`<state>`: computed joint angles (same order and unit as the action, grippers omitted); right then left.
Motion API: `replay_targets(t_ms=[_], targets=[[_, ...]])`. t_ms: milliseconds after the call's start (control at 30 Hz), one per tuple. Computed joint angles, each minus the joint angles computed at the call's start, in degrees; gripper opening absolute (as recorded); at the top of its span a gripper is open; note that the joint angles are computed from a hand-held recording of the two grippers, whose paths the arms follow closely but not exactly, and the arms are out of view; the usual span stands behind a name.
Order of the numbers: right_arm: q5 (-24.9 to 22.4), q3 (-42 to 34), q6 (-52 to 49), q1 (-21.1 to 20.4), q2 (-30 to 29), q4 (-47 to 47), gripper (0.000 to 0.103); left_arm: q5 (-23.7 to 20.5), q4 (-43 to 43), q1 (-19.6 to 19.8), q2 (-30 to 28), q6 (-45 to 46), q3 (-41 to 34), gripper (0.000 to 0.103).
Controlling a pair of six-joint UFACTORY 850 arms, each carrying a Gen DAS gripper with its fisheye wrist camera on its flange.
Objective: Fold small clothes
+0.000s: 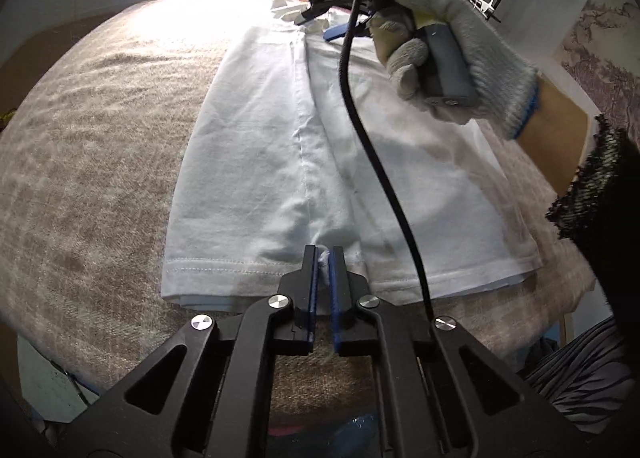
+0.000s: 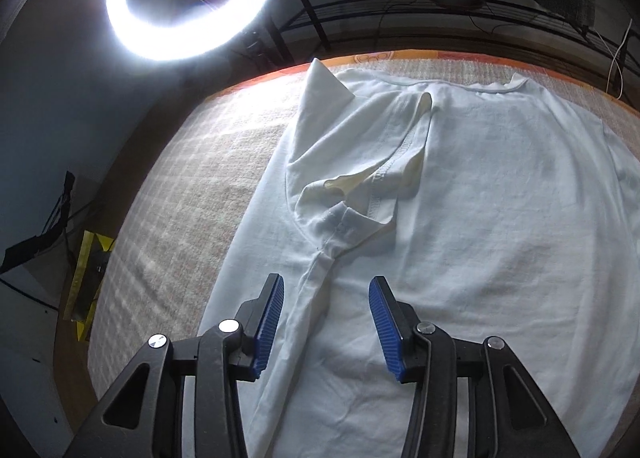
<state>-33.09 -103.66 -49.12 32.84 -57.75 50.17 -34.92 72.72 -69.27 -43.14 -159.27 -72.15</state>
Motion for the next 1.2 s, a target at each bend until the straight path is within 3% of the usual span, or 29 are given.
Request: replay_targets(t_ms=[133,233,300,533,667,900,1067,1200], targets=[[-1.16,-2.39,0.74,0.11,-1.78,0.64,0.040,-2.59,-0.63,-0.92,0.35,1.04,-0.42,0.002],[-1.03,-3.68,1.68,0.66,-2.73,-0.89,0.025,-3.50,-0.42,-1.22,0.63,1.03,-0.34,0.002],[-0.71,-3.84,1.61,0.91,-2.97,-1.47,0.009,-4.11,-0.44,-1.54,0.88,1.16,-0.28,0.001],[-1.45,-3.30,-1.38,-0.22,-2.48,2.63,0.001,-9.13,-2.28,-3.14,0.50,7.97,-2.92,0.001],[-2.81,-3.11,-2.98,-1.12,-2.42,5.21,0.001,-9.67,-3.55,-3.30,-0.85,12.47,-5.27,0.001],[-1.49,-3.43,-0.23,-1.23,-3.25,2.13,0.001,1.92,2.25,-0.63,-2.41,8.23,-5.10,0.001],[1.87,-2.03,0.34,-0.21,-2.12,-1.40,0.001,2.23,0.86,-0.98,-3.38,10.21,-6.50,0.001],[2.43,0.08,-2.10,-0.66,-0.21,-0.51,0.028,0.30,2.28,-2.28,-1.60,7.76,-4.56,0.001]])
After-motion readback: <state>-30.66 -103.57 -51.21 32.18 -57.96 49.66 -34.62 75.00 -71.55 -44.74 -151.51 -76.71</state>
